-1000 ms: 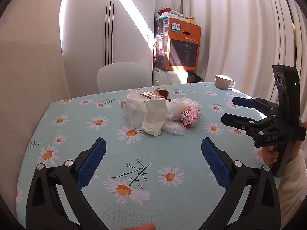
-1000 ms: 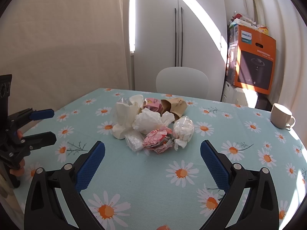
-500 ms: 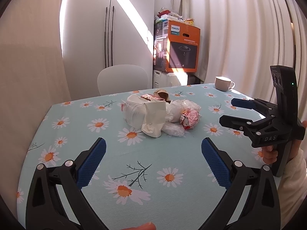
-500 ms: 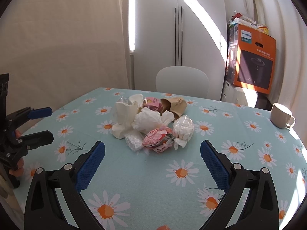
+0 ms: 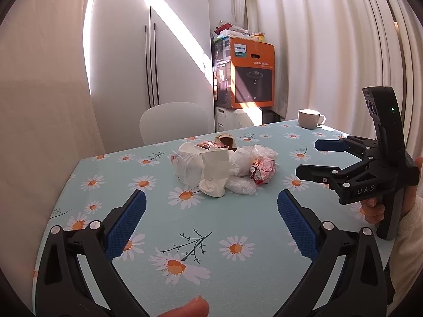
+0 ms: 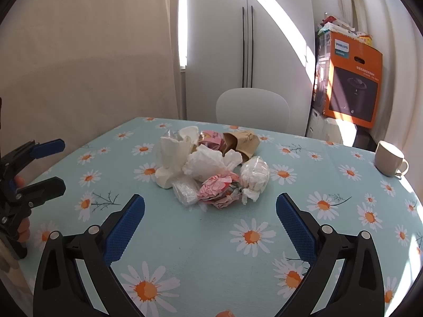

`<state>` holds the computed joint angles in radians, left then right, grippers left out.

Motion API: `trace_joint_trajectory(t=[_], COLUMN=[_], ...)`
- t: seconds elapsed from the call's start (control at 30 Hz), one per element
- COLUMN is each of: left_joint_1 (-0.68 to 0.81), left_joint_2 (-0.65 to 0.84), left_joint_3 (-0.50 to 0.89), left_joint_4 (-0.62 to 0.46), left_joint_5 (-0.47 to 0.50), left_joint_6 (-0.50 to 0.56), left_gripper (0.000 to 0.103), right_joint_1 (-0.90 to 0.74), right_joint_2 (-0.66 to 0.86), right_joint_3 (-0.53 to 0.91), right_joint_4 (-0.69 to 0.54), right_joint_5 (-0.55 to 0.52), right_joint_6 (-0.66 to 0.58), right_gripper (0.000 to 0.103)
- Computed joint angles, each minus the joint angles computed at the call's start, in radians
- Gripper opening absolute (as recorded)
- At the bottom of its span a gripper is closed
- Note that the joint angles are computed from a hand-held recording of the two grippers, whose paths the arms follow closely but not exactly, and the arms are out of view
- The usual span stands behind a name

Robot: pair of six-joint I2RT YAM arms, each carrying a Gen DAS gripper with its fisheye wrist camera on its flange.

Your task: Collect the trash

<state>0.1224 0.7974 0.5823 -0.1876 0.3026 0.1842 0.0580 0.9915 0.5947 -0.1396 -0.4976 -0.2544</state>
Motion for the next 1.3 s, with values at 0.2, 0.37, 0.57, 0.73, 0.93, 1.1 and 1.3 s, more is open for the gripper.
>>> trace_joint_trajectory(t=[0.2, 0.37, 0.57, 0.73, 0.93, 1.1, 1.3], left_joint_1=[0.003, -0.017, -0.018, -0.013, 0.012, 0.048, 0.046], left_joint_2=[0.030, 0.055, 0.113, 0.159, 0.218, 0.263, 0.278], left_joint_3=[0.014, 0.032, 0.065, 0.099, 0.129, 0.153, 0.167], left_joint_4=[0.001, -0.029, -0.059, -0.077, -0.082, -0.093, -0.094], left_joint_5=[-0.030, -0.064, -0.078, -0.096, -0.085, -0.043, -0.056], left_joint_6=[-0.017, -0.014, -0.023, -0.015, -0.009, 0.001, 0.013], left_gripper=[0.097, 0.097, 0.097, 0.097, 0.097, 0.097, 0.097], right_joint_1=[0.040, 0.056, 0.046, 0.058, 0.083, 0.125, 0.092], right_joint_2=[0.054, 0.076, 0.136, 0.204, 0.318, 0.451, 0.585], right_joint_3=[0.034, 0.044, 0.088, 0.152, 0.258, 0.376, 0.456], right_joint_4=[-0.029, -0.037, -0.059, -0.093, -0.141, -0.211, -0.248], right_joint_5=[0.072, 0.115, 0.126, 0.128, 0.134, 0.188, 0.073], right_joint_6=[-0.002, 0.003, 0.012, 0.027, 0.070, 0.104, 0.148], right_gripper=[0.096, 0.096, 0.096, 0.096, 0.094, 0.065, 0.041])
